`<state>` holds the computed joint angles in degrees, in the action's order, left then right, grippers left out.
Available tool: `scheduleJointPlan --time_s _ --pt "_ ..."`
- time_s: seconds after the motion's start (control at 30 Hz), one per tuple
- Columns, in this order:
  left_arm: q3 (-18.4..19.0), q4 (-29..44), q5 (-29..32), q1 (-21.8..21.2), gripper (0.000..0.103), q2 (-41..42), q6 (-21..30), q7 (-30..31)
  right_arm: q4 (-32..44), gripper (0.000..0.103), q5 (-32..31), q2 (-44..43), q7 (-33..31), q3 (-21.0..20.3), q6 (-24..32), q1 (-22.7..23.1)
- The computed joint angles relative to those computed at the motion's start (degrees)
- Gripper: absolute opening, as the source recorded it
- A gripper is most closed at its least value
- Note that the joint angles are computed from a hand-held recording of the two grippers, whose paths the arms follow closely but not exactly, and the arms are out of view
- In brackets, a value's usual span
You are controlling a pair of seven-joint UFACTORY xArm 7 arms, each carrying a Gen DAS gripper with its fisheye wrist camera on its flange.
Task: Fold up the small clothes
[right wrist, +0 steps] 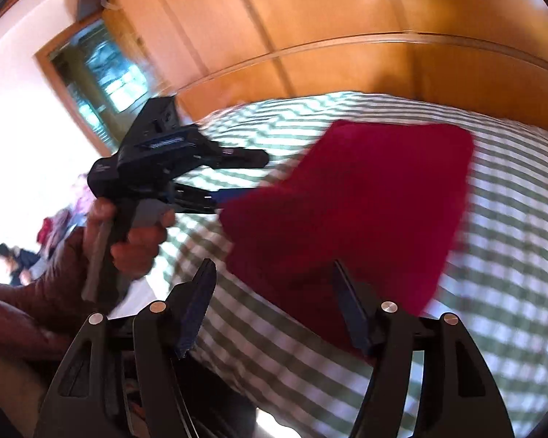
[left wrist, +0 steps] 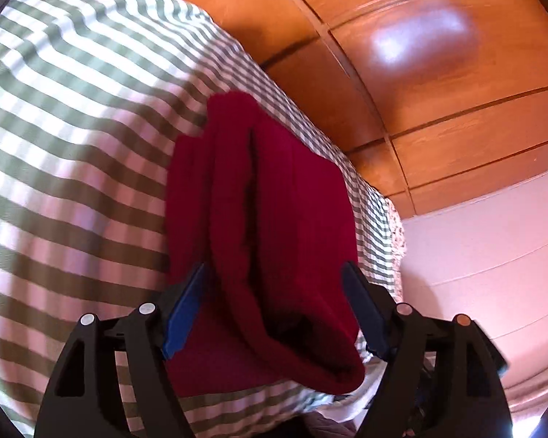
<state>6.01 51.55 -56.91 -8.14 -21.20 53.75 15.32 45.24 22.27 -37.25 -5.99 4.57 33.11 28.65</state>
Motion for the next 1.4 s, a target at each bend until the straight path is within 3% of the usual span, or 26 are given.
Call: scheduleJointPlan --time_s 0.17,0.27,0.3,0.43,0.5,0.63,0.7,0.77,0.8,0.83,1.03,1.1,1.3,1.4 --pt "-2.9 3.71 5.06 -0.84 0.068 3.12 -0.84 -2.69 -3.93 0.064 -4.15 -3.61 5.57 1.34 -0.14 -5.69" --pt "-4.97 5.6 10.84 -1.02 0.04 4.3 -1.67 -4.37 -3.84 0.064 -5.2 -1.72 6.2 1.54 -1.71 -5.34" --pt "-5.36 5.73 12.41 -1.09 0.025 4.51 -2.37 -4.87 -3.72 0.064 -5.58 -0.95 6.16 1.72 -2.24 -5.08" --pt "-5.21 2.23 16.4 -0.97 0.017 -0.5 -6.71 -5.94 -1.71 0.058 -7.89 2.47 7.1 3.55 -3.24 -4.43" --pt "-3.77 0.48 16.71 -1.37 0.017 -2.89 -7.52 -5.48 -1.58 0.055 -6.52 2.75 5.1 2.34 -3.44 -1.62" --pt "-4.46 -4.04 24.25 -0.01 0.017 -5.84 -9.15 -8.48 -1.41 0.055 -7.36 5.06 5.29 3.7 -2.52 -1.18" --pt "-5.64 -7.03 27.91 0.47 0.018 -6.2 -11.14 -10.93 -1.64 0.055 -11.08 6.88 6.73 6.69 -2.85 -3.11" --pt "-5.68 -8.17 28.39 -0.32 0.023 -6.66 -13.79 -12.62 -2.03 0.055 -15.11 7.08 9.3 9.44 -3.51 -5.02" --pt "-6.48 -8.12 30.03 0.0 0.033 -6.84 -14.75 -14.59 -1.8 0.055 -16.3 6.99 10.2 9.94 -3.18 -5.22" --pt "-7.9 -8.44 32.92 0.9 0.038 -7.46 -16.2 -17.0 -1.27 0.055 -17.25 6.98 10.35 9.93 -2.2 -5.08" --pt "-10.48 -8.46 44.17 1.6 0.043 -8.92 -19.61 -23.01 2.26 0.055 -11.7 6.3 6.24 3.93 2.43 -1.17" --pt "-11.52 -8.12 47.44 2.16 0.049 -9.26 -20.14 -25.61 3.28 0.055 -10.96 6.18 6.75 3.81 1.24 -2.3" --pt "-12.96 -8.47 54.45 2.47 0.049 -10.61 -21.03 -29.51 10.22 0.055 -18.47 12.64 14.87 8.13 -2.47 -10.5" --pt "-13.22 -9.06 56.8 2.56 0.049 -10.95 -21.36 -30.45 14.39 0.055 -21.4 17.07 17.68 9.08 -2.43 -11.41"
